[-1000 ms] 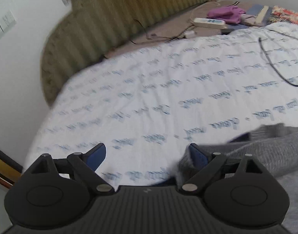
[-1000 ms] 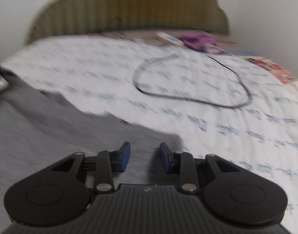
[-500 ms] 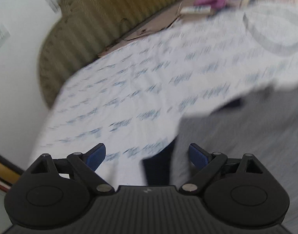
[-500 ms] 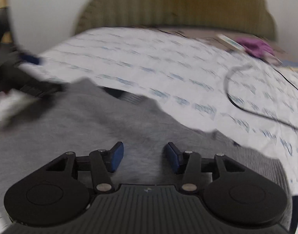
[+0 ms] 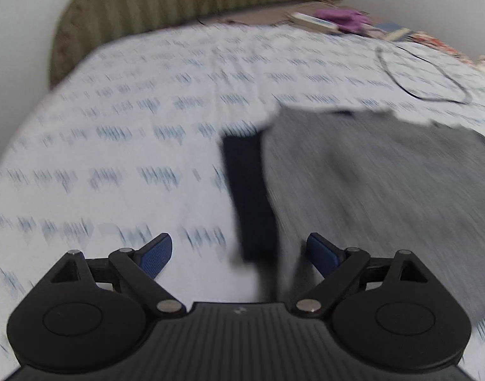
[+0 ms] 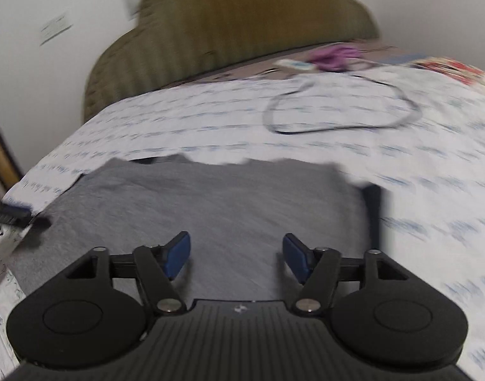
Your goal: Fold small clothes
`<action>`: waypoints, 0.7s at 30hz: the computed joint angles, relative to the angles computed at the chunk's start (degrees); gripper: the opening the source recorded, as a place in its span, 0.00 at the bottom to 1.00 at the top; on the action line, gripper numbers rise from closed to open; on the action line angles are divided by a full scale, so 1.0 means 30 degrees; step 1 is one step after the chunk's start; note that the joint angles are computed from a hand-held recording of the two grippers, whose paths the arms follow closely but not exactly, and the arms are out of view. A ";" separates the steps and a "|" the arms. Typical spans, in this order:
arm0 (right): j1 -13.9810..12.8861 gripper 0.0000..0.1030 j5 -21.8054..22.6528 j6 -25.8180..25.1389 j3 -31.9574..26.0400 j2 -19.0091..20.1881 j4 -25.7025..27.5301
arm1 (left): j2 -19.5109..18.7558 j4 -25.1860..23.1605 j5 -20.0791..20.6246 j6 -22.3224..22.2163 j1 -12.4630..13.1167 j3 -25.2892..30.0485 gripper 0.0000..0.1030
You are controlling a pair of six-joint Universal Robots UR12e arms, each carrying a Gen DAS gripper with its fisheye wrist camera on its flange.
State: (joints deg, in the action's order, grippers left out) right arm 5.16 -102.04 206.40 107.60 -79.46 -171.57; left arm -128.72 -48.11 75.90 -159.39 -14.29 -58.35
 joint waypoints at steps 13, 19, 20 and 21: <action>-0.2354 0.80 0.8452 0.6927 0.5199 -0.1694 -0.5905 | 0.0404 -0.2159 -0.8734 0.0157 0.1527 -0.1577 1.00; -0.1856 0.43 0.7974 0.6995 0.3659 0.0083 -0.6140 | 0.0236 -0.1729 -0.9073 -0.1181 0.1319 -0.1519 0.96; -0.1807 0.28 0.7666 0.7031 0.3579 0.0011 -0.5720 | 0.0372 -0.1533 -0.8624 -0.1076 0.1259 -0.1680 0.86; -0.1783 0.16 0.7508 0.7304 0.3631 -0.0030 -0.5575 | 0.0565 -0.1315 -0.8055 -0.0852 0.1196 -0.1922 0.67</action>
State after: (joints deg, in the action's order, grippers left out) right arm -0.19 -79.51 228.32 118.49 -79.55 -188.30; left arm -127.02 -52.06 51.73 -161.95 -10.70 -64.12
